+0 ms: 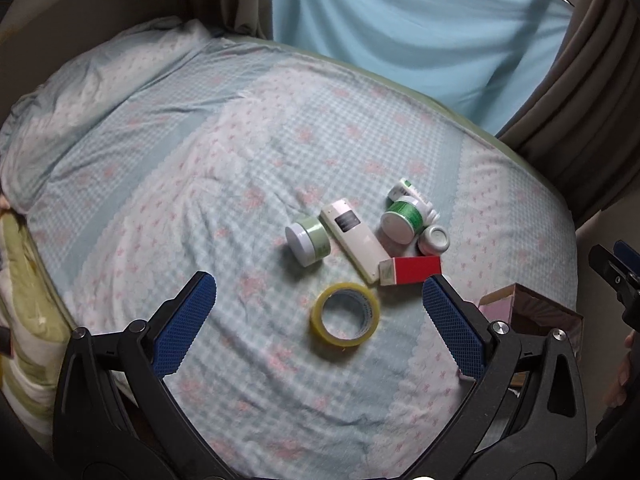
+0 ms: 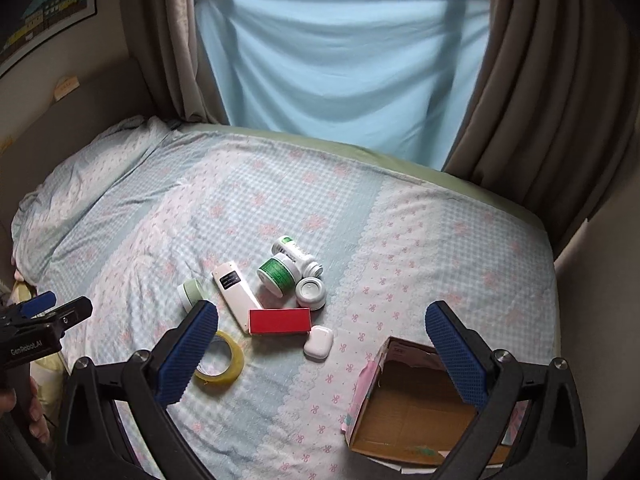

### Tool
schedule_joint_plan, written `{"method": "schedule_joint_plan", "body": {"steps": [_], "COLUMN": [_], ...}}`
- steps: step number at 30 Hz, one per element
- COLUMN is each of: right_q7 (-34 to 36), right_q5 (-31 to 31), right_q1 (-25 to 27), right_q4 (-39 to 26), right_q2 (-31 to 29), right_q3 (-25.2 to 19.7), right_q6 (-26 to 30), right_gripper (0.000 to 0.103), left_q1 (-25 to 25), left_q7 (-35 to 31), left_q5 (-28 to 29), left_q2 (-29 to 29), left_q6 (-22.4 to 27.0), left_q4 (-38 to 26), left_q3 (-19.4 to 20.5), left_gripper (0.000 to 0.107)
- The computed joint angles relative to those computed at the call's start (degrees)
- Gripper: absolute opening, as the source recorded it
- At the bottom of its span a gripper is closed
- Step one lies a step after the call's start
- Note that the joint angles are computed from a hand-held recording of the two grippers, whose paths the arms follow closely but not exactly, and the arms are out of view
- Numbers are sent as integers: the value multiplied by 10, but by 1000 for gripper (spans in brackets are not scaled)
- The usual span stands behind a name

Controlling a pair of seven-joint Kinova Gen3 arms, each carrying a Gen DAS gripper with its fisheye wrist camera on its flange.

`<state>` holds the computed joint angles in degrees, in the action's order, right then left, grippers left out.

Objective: Organize rigid objects
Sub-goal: 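Grasp the light-green jar with the left tool while the right tool grasps the green-labelled jar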

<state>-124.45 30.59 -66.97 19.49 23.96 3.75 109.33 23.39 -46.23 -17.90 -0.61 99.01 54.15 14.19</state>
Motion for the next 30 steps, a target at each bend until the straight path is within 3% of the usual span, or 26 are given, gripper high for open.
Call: {"method": "schedule_joint_plan", "body": {"steps": [7, 12, 18, 20, 24, 30], "right_q7": [120, 206, 289, 320, 373, 420], "right_q5": [-115, -172, -218, -229, -248, -263], "right_q1": [139, 196, 237, 244, 251, 247], "right_q4": [66, 102, 139, 145, 128, 94], "right_q2": [34, 68, 106, 118, 152, 187], "right_q3": [-54, -69, -80, -84, -86, -80], "right_q6": [-113, -181, -240, -256, -254, -234], "right_gripper": [103, 103, 103, 98, 90, 76], "left_q1": [-38, -58, -66, -68, -72, -78], "left_q7": [13, 27, 62, 74, 92, 89], "left_q5": [58, 98, 112, 116, 122, 132], "left_q2": [31, 62, 94, 103, 113, 131], "left_q6": [-99, -176, -254, -273, -306, -316], "left_q4": [96, 155, 216, 232, 256, 259], "left_q3": [-41, -62, -77, -82, -88, -91], "left_gripper": [102, 102, 100, 99, 91, 81]}}
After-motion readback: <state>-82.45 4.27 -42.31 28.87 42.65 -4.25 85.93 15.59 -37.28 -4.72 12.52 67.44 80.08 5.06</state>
